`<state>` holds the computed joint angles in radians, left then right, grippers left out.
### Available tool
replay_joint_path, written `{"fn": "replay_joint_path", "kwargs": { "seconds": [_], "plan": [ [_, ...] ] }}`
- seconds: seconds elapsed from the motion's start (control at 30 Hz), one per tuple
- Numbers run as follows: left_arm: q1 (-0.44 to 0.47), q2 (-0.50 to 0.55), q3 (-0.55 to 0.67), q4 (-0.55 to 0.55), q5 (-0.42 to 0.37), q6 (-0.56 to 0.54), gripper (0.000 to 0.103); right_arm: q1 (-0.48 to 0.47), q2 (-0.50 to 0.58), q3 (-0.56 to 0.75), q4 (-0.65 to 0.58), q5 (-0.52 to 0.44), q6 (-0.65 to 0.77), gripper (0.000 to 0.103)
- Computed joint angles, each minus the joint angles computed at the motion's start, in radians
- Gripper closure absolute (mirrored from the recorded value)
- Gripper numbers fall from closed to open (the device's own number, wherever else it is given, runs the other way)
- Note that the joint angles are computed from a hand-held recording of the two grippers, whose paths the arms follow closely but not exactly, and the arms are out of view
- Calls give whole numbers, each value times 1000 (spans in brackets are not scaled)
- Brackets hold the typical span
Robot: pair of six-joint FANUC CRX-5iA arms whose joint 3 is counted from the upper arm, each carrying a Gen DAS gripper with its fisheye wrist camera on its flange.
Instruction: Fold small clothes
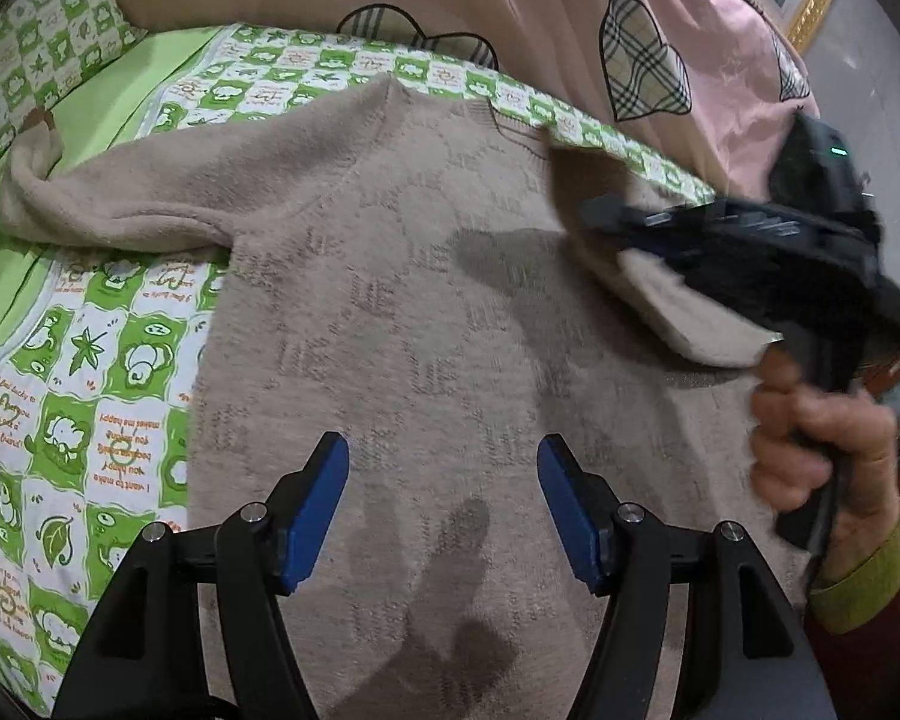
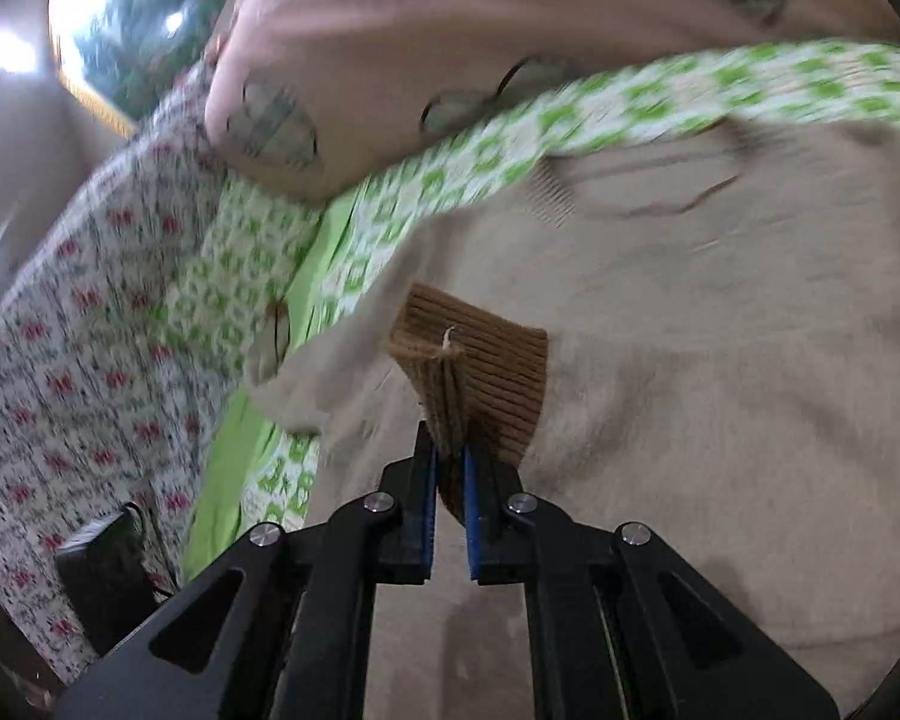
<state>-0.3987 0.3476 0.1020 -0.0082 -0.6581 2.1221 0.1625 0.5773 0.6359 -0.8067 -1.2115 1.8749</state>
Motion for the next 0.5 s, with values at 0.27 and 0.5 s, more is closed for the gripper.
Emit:
{"fn": "replay_joint_path", "kwargs": {
  "seconds": [0.27,0.5],
  "plan": [
    [53,45,-8,173,82,-128,33,24,111,115,-42,-111,-86,60],
    [84,202,122,346,66,-244,33,-70,-13,-54,-85,-9,-34,44]
  ]
}}
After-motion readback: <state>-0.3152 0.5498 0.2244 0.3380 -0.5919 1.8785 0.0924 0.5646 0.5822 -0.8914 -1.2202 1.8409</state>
